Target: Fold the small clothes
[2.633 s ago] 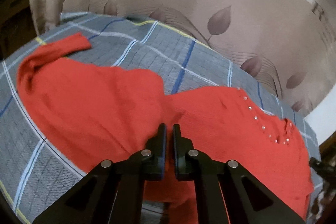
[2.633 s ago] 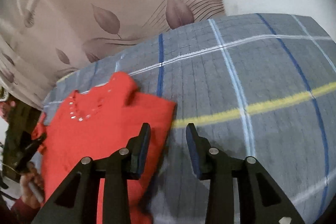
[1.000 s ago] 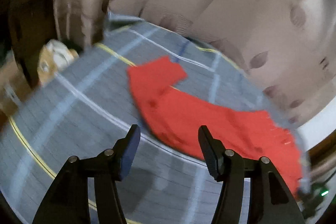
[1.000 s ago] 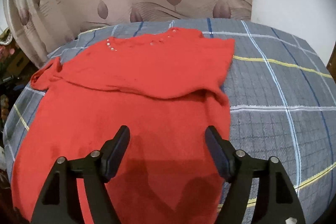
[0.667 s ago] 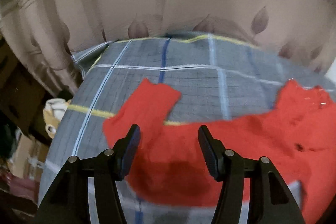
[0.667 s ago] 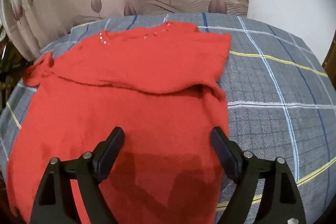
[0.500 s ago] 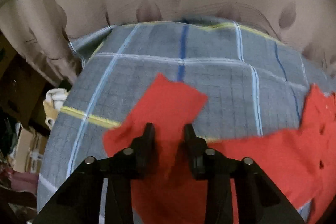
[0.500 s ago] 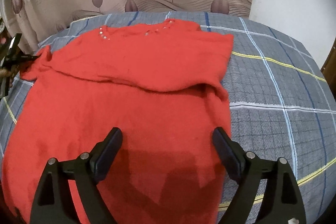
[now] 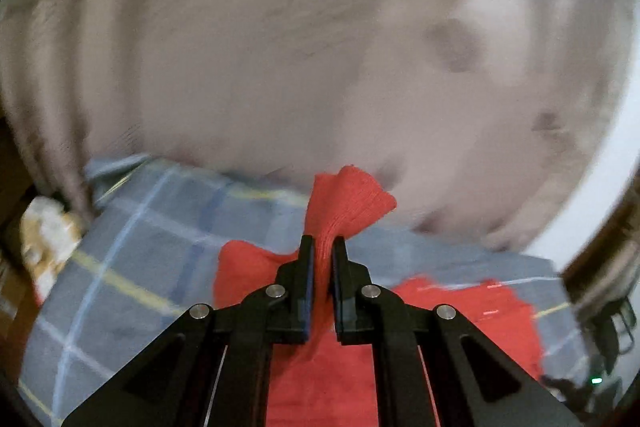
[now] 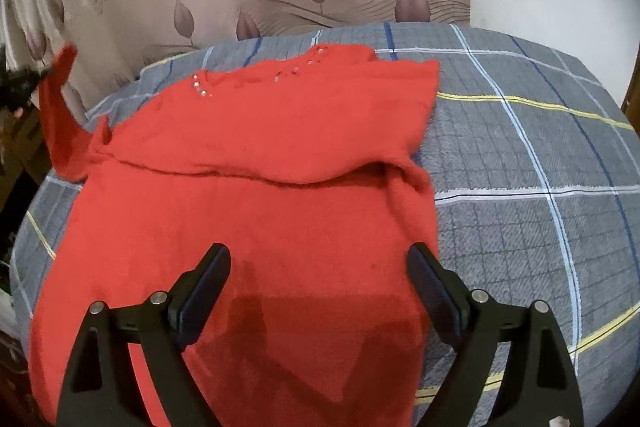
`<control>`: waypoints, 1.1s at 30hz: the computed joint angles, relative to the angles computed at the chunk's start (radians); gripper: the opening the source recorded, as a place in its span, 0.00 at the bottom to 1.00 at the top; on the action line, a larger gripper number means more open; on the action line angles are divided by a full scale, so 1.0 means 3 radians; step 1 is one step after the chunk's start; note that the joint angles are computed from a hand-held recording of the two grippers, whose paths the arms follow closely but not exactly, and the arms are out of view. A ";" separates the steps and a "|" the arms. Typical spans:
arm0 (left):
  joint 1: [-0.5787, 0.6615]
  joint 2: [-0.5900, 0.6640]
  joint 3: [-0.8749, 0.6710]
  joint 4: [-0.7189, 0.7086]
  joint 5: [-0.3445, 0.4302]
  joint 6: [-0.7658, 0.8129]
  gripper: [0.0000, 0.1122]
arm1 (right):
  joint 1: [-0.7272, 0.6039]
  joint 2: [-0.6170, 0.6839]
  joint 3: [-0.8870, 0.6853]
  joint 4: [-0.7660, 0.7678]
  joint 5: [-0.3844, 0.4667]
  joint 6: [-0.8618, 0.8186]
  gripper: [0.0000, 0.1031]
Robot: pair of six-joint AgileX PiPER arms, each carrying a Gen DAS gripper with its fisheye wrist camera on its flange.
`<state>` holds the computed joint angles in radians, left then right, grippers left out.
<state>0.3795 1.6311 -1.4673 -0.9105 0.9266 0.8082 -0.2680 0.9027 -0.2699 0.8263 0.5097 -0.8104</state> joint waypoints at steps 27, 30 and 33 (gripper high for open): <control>-0.3353 0.0899 0.0278 -0.0271 -0.1329 0.0321 0.37 | -0.1519 0.0264 0.0026 0.1081 0.1353 -0.1498 0.86; -0.3309 0.0548 0.0613 -0.0668 -0.1553 0.0627 0.68 | -0.1710 0.0294 0.0044 0.1124 0.1509 -0.1638 0.86; -0.3113 0.0117 0.1069 -0.1420 -0.1680 0.1263 0.84 | -0.2215 0.0393 0.0066 0.1163 0.1973 -0.1972 0.86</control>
<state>-0.5544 1.6663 -1.1467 -1.3365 0.4227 1.1871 -0.9323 1.0206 -0.2502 1.1751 1.1015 -1.4020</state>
